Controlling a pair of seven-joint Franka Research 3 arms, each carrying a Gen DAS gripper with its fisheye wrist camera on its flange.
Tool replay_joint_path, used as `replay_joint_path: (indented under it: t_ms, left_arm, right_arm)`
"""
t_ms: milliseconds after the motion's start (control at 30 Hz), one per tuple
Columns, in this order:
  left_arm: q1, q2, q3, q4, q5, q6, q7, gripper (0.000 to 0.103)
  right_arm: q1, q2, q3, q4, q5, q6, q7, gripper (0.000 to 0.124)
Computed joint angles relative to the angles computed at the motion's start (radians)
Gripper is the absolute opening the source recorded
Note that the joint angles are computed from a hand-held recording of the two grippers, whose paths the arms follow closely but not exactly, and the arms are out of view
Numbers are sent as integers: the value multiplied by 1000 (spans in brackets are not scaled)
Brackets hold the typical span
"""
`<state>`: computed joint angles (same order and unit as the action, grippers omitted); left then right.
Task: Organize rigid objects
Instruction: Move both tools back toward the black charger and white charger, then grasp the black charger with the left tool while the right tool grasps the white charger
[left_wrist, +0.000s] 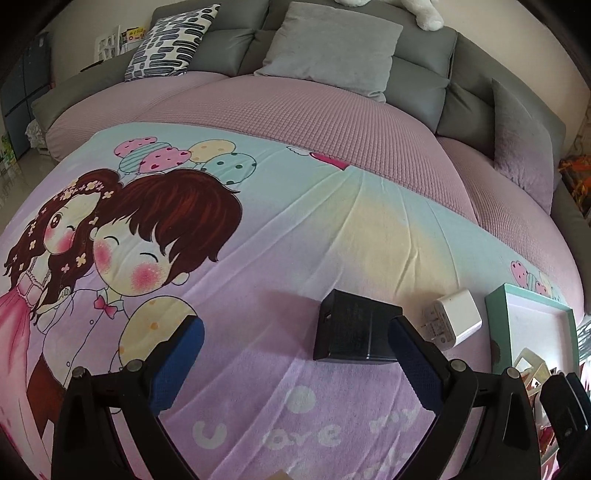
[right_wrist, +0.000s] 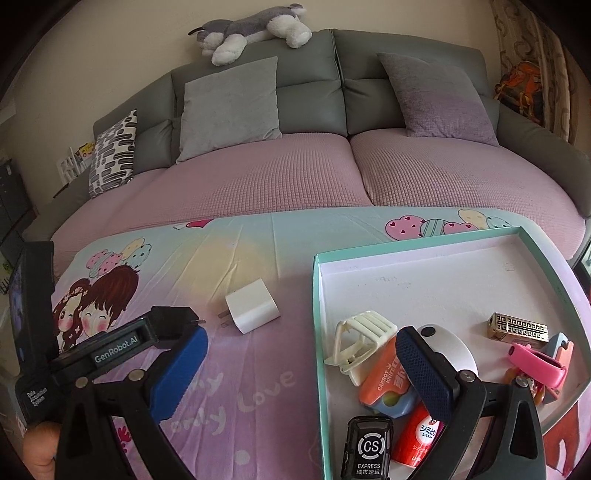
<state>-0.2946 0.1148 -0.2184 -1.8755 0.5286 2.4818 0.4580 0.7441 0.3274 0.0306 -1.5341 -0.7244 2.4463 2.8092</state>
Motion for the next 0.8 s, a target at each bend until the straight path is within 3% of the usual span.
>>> replay_joint_path:
  t_ms: [167,367,533,800]
  left_arm:
    - [-10,21,-5,22,9,-4,57,100]
    - [-17,49,-4,43,-11,-3,92,100]
    - [-17,51,-1,36,-26,20,118,100]
    - [-16,54,4,31,-34,34,126,97]
  right_arm:
    - [-41,28,10,21,90,116,-87,103]
    - [-37,142,0,196,219,45,-337,103]
    - [-48,227,7,314,357,-10,-501,92]
    - [-33,349,-8,487,502,-110,-665,85]
